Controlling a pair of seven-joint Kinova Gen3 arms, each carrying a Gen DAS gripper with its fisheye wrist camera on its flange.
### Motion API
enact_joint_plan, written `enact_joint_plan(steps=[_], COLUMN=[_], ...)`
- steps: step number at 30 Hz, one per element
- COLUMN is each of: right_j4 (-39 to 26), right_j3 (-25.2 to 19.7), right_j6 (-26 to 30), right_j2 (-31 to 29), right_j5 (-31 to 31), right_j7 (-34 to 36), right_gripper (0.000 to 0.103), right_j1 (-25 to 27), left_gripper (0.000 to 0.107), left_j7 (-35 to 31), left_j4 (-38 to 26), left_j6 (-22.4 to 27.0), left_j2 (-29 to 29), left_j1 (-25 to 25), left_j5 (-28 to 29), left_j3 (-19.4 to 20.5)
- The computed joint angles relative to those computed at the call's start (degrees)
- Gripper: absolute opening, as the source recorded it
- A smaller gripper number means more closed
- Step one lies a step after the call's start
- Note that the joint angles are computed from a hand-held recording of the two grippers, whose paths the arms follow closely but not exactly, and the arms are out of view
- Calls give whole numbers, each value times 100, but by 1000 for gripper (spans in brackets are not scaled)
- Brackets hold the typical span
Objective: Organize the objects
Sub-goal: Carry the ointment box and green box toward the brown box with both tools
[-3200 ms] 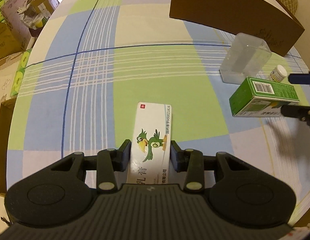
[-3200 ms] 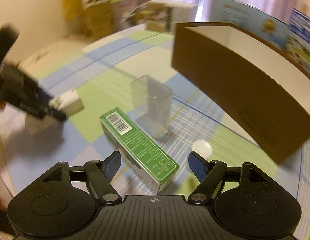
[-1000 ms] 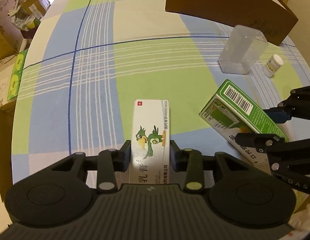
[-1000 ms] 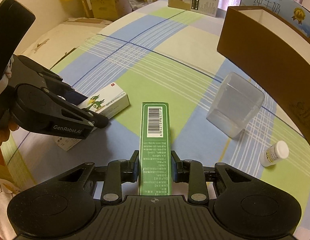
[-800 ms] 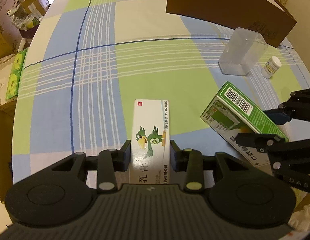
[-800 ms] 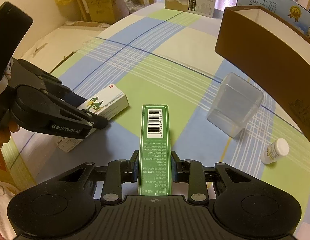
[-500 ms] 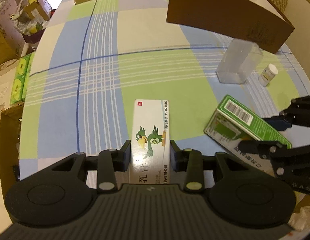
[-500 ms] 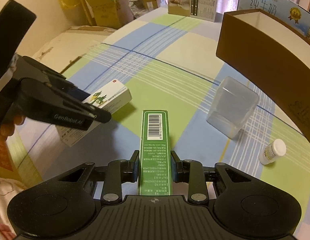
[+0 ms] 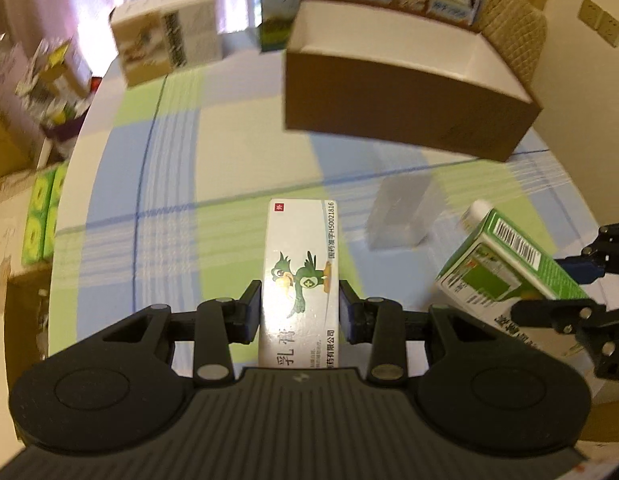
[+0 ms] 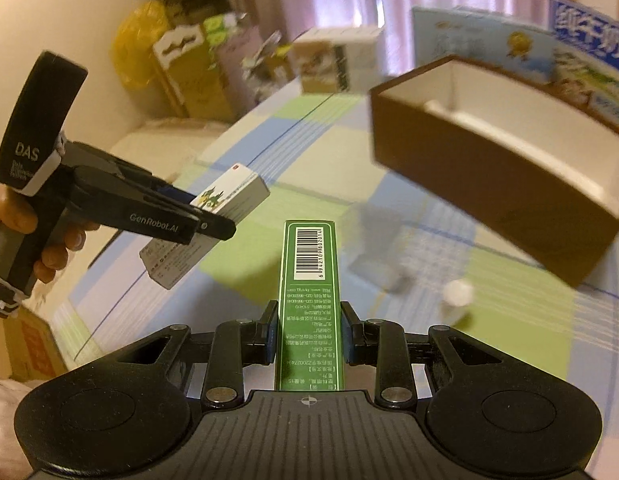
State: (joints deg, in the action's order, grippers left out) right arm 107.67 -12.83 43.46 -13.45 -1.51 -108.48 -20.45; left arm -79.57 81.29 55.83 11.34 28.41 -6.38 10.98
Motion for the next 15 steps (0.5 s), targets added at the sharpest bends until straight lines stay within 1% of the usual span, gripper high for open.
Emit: enact_joint_plan(steps=[8, 11, 15], right_j4=[-26, -61, -186], right_j3=[-2, -39, 92], right_j6=[200, 203, 170], right_j2=[-503, -583, -565], right_j5=[537, 774, 950], right_j7=[-413, -596, -546], right_gripper=[27, 27, 27], right_j1=[563, 825, 1008], left_gripper=[34, 34, 34], left_j7=[-139, -208, -289], left_j4=[-695, -988, -1470], left_j6=[-58, -110, -154], left_j2=[338, 508, 812], left_j1=[363, 525, 762], left_j5=[-177, -252, -382], left_j3=[84, 67, 2])
